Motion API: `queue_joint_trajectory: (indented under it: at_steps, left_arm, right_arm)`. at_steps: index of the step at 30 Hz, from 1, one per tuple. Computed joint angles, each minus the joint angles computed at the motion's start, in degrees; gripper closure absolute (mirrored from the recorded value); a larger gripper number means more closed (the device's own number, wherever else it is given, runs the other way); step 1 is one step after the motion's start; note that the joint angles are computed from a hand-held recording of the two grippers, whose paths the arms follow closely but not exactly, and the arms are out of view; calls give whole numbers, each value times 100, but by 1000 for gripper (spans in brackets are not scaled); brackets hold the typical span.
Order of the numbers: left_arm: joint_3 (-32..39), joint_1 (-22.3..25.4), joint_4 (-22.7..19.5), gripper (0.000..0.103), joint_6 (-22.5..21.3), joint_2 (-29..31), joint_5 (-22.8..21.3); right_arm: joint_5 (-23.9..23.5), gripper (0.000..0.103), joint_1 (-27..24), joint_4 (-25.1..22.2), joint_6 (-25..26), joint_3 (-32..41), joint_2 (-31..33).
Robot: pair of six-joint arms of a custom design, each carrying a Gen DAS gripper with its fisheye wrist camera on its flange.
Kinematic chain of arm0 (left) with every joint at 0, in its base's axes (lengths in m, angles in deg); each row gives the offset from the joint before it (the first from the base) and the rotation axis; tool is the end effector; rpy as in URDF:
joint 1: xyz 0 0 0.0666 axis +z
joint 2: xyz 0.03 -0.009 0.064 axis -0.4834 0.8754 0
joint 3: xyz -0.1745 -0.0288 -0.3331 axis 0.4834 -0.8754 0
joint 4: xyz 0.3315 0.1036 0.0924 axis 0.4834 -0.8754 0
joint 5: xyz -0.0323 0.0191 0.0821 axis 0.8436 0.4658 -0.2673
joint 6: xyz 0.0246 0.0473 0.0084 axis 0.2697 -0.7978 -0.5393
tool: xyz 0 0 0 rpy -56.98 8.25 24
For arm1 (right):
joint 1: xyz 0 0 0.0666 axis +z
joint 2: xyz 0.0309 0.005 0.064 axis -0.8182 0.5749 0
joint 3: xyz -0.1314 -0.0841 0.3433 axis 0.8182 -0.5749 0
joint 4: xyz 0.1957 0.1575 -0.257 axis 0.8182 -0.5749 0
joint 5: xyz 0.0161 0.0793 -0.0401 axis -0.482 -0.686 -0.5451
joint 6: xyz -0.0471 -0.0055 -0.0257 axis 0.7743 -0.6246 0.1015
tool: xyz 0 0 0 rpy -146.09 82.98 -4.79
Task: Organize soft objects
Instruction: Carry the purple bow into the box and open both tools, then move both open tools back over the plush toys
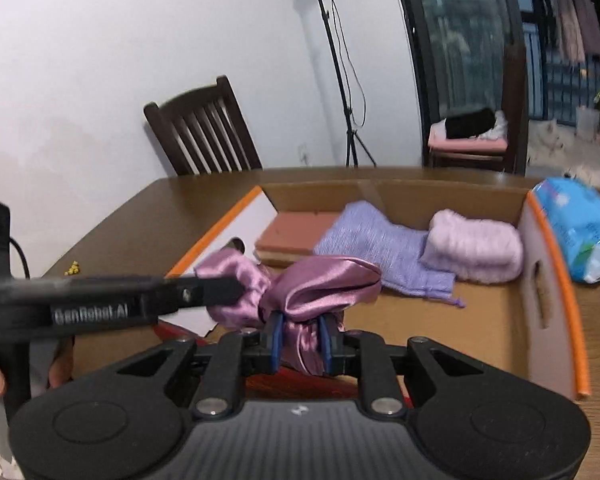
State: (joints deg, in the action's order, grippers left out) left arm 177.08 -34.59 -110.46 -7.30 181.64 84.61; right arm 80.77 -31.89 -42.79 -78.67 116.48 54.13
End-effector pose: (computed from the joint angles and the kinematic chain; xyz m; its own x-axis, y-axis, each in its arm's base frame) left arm 0.6197 -0.0793 0.4553 -0.6573 0.0439 -0.7523 0.4336 0.8386 -0.3299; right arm 0.5906 0.2520 0.4765 -0.6613 0.0539 -0.7481 -0.2267 0.9364 0.2679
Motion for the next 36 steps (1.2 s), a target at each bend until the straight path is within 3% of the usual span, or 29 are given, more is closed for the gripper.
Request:
queue_joint_trajectory:
  at_steps: [1, 4, 6, 9, 11, 15, 19, 21, 27, 36]
  left_arm:
    - [-43, 27, 16, 85, -45, -5, -64]
    - [-262, 65, 201, 66, -202, -132, -398]
    - [-399, 84, 370, 44, -280, -244, -517]
    - [-538, 98, 529, 34, -366, -398, -601]
    - [-523, 101, 526, 34, -340, -445, -635]
    - [-665, 132, 569, 34, -295, -675, -643]
    - [-958, 120, 769, 29, -228, -1045, -716]
    - [-1256, 126, 984, 25, -224, -1347, -780]
    - [-2252, 136, 1508, 21, -70, -2229, -798]
    - [-4620, -14, 2539, 9, 33, -4158, -1250]
  right_arm:
    - [-107, 84, -6, -88, -23, 155, 97]
    - [-335, 84, 6, -605, 31, 866, 532]
    - [-499, 78, 24, -835, 41, 1252, 759]
    - [-473, 69, 56, -798, -64, 1268, 716]
    - [-439, 62, 59, -682, -129, 1073, 549]
    - [-86, 60, 93, -619, -49, 788, 177]
    - [430, 56, 176, -380, 83, 263, -360]
    - [611, 47, 222, -97, 175, -180, -730]
    - [1153, 45, 442, 495, 284, -1513, -1848]
    - [2119, 35, 1125, 1717, 481, -3802, -3498]
